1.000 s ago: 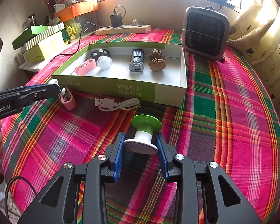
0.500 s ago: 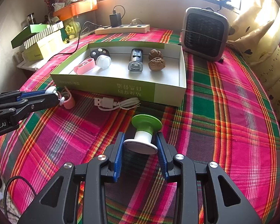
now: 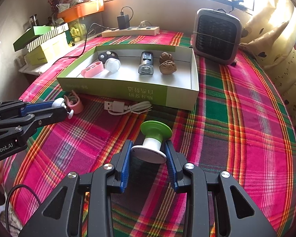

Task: Organize objects
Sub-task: 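Carry the white egg and green-white spool over the white box with both grippers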

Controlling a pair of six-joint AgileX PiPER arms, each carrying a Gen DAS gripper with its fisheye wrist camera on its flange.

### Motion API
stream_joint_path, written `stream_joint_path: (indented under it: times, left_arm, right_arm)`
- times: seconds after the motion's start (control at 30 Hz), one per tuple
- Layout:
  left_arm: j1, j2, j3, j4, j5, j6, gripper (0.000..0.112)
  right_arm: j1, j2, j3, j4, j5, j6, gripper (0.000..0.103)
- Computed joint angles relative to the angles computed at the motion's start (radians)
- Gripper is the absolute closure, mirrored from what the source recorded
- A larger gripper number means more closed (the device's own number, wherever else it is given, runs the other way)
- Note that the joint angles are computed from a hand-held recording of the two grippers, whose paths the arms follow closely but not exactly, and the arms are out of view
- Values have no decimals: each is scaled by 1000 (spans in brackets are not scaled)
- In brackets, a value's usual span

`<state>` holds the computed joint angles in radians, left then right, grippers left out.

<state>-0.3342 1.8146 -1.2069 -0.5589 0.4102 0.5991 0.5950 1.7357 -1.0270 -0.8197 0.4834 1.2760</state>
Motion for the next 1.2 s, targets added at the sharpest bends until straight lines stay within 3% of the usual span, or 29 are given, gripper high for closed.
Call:
stream_joint_path:
  times: [0.6, 1.2]
  left_arm:
    - [-2, -26, 8, 18, -9, -7, 91]
    - [32, 13, -113, 59, 23, -43, 91]
  right_arm:
    - [39, -14, -19, -37, 18, 30, 69]
    - [8, 28, -172, 4, 50, -130, 69]
